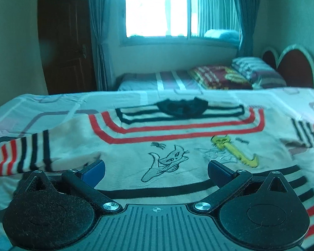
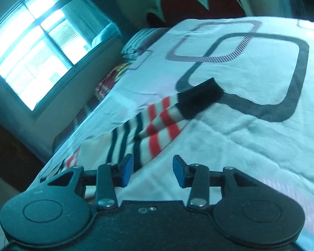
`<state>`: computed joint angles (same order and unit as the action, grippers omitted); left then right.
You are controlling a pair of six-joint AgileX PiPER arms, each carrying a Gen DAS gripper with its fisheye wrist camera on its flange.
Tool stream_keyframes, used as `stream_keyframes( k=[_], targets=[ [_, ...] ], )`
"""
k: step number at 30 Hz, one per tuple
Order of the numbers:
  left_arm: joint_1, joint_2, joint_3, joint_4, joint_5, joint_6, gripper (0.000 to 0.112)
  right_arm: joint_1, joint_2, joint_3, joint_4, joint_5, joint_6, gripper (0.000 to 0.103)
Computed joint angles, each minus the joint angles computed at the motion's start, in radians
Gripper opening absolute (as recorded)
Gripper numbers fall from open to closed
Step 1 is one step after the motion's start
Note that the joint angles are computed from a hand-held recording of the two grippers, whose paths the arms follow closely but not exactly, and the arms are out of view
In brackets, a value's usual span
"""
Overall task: Fold small clothes
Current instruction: 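Grasp the black cuff of a sleeve with the right gripper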
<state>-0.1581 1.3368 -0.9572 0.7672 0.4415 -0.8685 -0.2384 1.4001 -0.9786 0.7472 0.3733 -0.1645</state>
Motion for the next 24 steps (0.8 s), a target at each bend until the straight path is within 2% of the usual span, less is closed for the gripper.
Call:
stream_keyframes(
  k=[3,6,10,11,16,20,22,24],
  targets=[
    [0.021,0.082,-0.031,-0.033,-0.035,0.02,0.103,-0.015,0.119,-0.059,0.068,-0.003,-0.033,0.043],
    [0.035,0.137,-0.057,-0.07,-0.062,0.055,0.103,-0.013,0.169,-0.073,0.212,-0.038,-0.149,0.042],
    [0.046,0.201,-0.098,-0.093,-0.084,0.074,0.103,-0.006,0.22,-0.132,0.216,-0.049,-0.102,0.042],
    [0.05,0.212,-0.108,-0.111,-0.087,0.089,0.103,-0.011,0.232,-0.144,0.26,-0.044,-0.132,0.042],
    [0.065,0.237,-0.129,-0.17,-0.102,0.147,0.103,-0.074,0.22,-0.089,0.573,0.011,-0.266,0.039],
    [0.087,0.247,-0.133,-0.234,-0.111,0.205,0.103,-0.02,0.181,-0.034,0.59,0.028,-0.286,0.039],
    [0.094,0.255,-0.142,-0.258,-0.106,0.225,0.103,0.018,0.2,-0.051,0.6,-0.016,-0.323,0.04],
    [0.098,0.255,-0.147,-0.271,-0.101,0.243,0.103,-0.013,0.239,-0.077,0.72,0.017,-0.384,0.038]
  ],
)
